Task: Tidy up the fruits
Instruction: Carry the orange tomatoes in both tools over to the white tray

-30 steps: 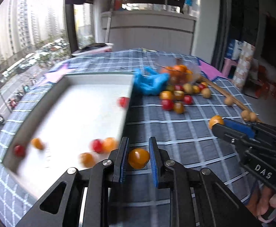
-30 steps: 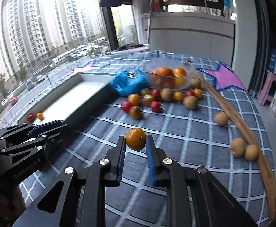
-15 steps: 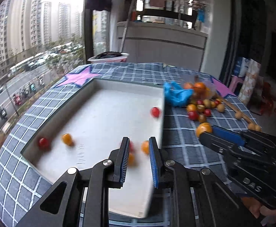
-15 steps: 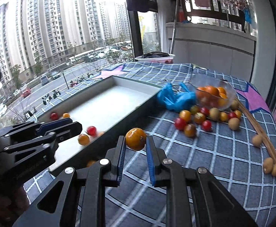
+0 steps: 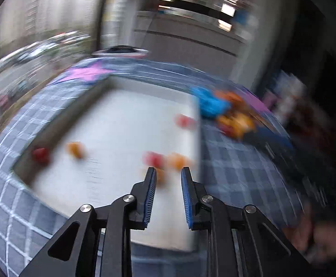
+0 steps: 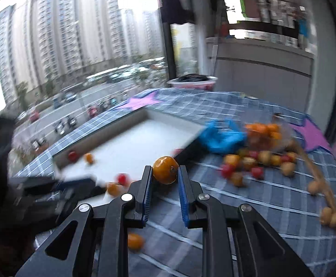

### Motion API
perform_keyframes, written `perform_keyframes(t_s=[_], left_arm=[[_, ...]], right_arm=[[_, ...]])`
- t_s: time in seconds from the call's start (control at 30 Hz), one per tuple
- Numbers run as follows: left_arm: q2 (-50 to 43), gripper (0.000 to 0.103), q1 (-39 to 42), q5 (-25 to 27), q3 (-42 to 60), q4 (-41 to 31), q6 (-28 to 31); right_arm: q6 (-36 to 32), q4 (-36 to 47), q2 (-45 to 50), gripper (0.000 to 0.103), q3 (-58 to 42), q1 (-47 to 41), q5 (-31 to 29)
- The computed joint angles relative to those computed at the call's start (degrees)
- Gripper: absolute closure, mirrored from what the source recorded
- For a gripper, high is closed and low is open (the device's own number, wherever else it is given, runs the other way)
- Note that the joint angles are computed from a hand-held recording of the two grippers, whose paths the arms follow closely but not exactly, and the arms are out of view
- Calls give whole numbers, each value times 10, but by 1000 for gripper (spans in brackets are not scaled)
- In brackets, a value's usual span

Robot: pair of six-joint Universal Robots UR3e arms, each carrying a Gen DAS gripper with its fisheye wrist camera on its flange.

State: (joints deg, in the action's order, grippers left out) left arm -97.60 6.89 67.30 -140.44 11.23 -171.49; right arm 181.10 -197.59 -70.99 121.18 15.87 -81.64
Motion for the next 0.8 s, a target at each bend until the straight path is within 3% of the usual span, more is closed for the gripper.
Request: perform_keyframes(t_s=[0.03, 0.1, 0.2, 0.33, 0.37, 0.4, 0.47, 0.5, 0.57, 0.73, 0.8], left_arm=[[-5, 75, -37, 21, 6, 2, 7], [-31, 17, -109, 82, 9, 49, 5], [-75, 13, -196, 165, 42, 77, -10], [-89, 14, -218, 192, 82, 31, -19], [-97, 21, -214, 193, 100, 0, -22], [-101, 42, -204, 184, 114, -35, -25], [-101, 53, -185, 165, 124, -56, -34], [-102, 65, -171, 146, 134, -68, -35], [-110, 79, -179, 171, 147, -78, -36], [-113, 80, -220, 226, 134, -42, -47], [-102, 80, -218, 222, 117, -22, -51]], right_arm=[[-4, -8, -8, 80, 16, -16, -2], [-12, -21, -42, 80, 75, -65, 9], [-11, -33, -67, 80, 136, -126, 44], [-6, -58, -81, 80, 169, -163, 84], [-9, -63, -81, 80, 171, -164, 90], [-13, -68, -80, 80, 173, -163, 95], [-19, -80, -74, 80, 172, -156, 95], [-22, -91, -73, 80, 173, -150, 91], [-30, -103, -78, 80, 184, -150, 94], [-43, -116, -76, 80, 187, -143, 98], [-41, -111, -75, 80, 183, -143, 99]])
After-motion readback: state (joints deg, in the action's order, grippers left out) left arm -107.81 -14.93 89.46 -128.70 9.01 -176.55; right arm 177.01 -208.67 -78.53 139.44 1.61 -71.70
